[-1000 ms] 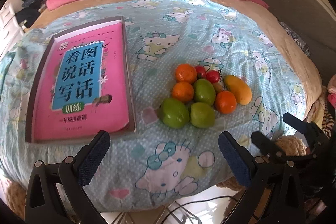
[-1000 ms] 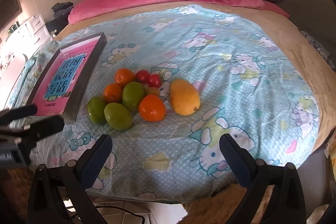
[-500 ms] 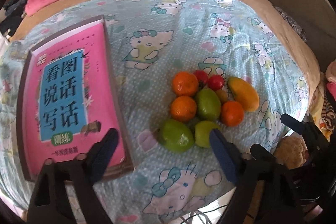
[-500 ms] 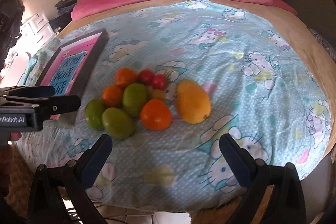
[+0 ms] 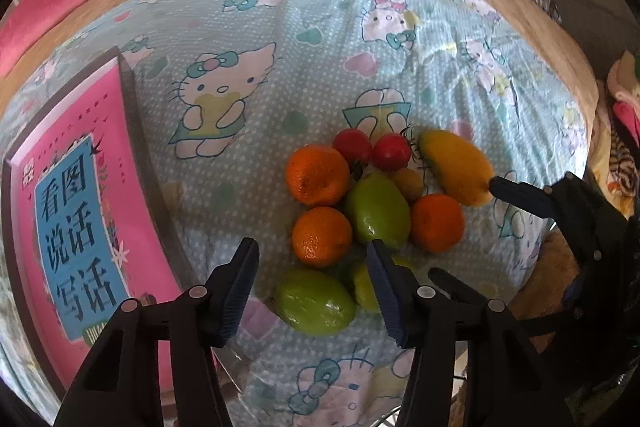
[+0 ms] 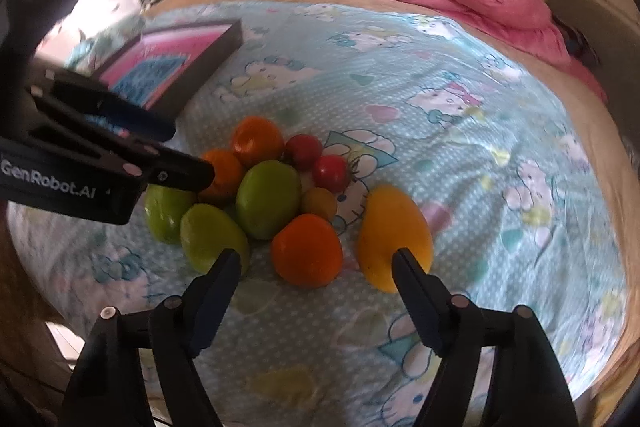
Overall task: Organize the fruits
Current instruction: 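Grasp a mandarin with the left tool while the right tool grasps another mandarin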
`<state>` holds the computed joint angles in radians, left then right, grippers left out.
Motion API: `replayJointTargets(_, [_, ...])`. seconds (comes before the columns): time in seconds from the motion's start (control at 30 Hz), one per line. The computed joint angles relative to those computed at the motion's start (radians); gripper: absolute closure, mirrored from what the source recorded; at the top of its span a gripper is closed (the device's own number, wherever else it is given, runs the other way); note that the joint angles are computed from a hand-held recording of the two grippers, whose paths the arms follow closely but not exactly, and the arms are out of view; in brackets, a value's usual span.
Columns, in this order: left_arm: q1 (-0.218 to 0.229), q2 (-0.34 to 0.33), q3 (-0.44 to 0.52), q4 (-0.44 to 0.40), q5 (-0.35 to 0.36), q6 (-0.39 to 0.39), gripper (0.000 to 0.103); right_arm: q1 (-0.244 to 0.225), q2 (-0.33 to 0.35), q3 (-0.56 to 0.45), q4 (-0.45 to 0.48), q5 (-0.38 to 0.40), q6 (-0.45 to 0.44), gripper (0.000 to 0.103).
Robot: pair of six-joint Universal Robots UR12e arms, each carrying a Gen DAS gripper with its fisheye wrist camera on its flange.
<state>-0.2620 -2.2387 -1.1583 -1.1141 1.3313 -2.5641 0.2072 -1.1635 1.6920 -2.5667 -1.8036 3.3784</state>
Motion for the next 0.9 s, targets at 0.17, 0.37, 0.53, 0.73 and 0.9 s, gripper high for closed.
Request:
replayJointTargets(0.17, [-0.004, -0.024, 0.036, -0.067, 0.016, 0.039, 0.047, 0.008, 0.008, -0.004, -0.007, -0.02, -0.043, 0.027])
replayJointTargets(0.37, [-0.011, -0.036, 0.043, -0.059, 0.046, 0.052, 0.048, 0.008, 0.014, -0.006, -0.021, -0.024, -0.072, 0.029])
replayJointTargets(0.53, [-0.013, -0.061, 0.082, -0.114, 0.033, 0.064, 0.055, 0.018, 0.032, -0.022, -0.014, -0.078, -0.128, 0.029])
replayJointTargets(0.73, [-0.014, -0.079, 0.108, -0.162, -0.005, 0.05, 0.069, 0.042, 0.064, -0.046, -0.003, -0.173, -0.218, 0.039])
replayJointTargets(0.9, [-0.005, -0.069, 0.086, -0.145, -0.033, 0.032, 0.07, 0.028, 0.056, -0.04, -0.004, -0.121, -0.202, 0.061])
